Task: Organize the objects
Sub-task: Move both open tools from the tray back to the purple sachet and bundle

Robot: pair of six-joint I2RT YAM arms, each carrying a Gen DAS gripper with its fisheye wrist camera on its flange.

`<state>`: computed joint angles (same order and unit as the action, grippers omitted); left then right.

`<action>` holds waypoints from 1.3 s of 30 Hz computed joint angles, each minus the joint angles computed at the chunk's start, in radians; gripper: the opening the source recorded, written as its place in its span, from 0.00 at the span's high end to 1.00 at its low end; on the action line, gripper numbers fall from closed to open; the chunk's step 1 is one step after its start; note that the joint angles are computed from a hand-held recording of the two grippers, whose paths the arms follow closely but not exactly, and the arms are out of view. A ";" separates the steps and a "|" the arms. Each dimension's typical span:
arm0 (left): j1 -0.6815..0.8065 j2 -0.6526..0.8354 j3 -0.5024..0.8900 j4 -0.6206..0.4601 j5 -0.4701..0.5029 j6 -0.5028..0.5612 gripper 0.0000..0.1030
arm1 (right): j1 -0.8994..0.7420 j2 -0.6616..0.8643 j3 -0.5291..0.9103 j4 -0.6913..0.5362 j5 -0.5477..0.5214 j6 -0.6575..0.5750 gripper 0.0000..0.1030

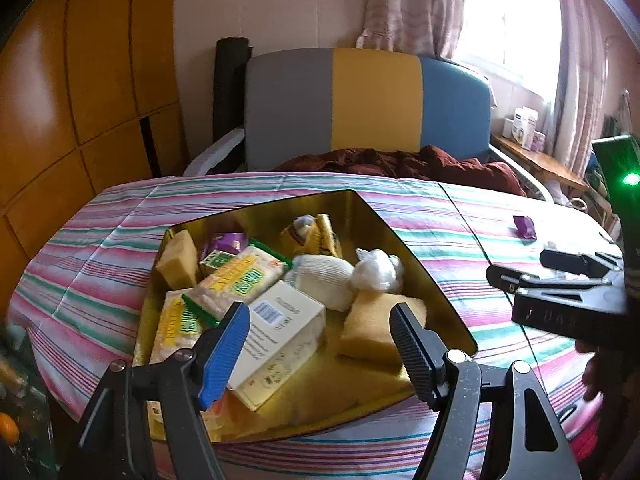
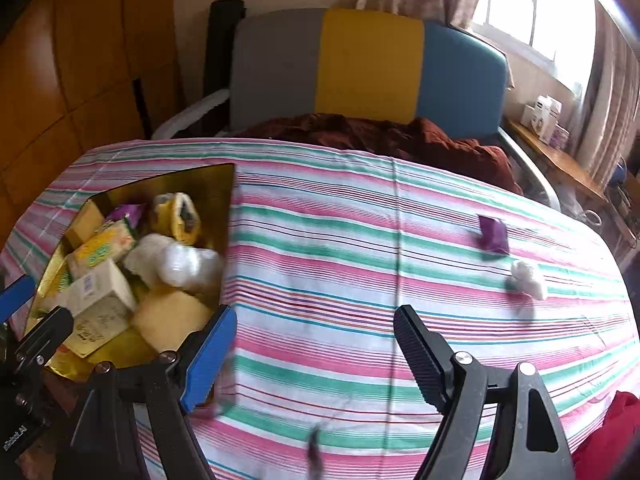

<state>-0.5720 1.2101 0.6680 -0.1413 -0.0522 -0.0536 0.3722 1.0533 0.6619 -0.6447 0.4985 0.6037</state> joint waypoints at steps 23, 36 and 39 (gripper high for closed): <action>-0.184 0.095 0.079 -0.036 -0.084 0.019 0.27 | -0.934 0.062 -0.022 0.303 -0.337 -0.580 0.19; -0.312 0.257 0.209 -0.041 -0.109 0.015 0.26 | -1.231 0.250 0.071 0.192 -0.642 -0.465 0.19; -0.337 0.304 0.249 -0.044 -0.102 0.011 0.26 | -1.244 0.283 0.088 0.187 -0.647 -0.468 0.19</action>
<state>-0.9090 1.5142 0.9175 -0.1857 -0.1544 -0.0425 -0.8720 1.3367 0.7504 -0.4581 -0.1485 0.1356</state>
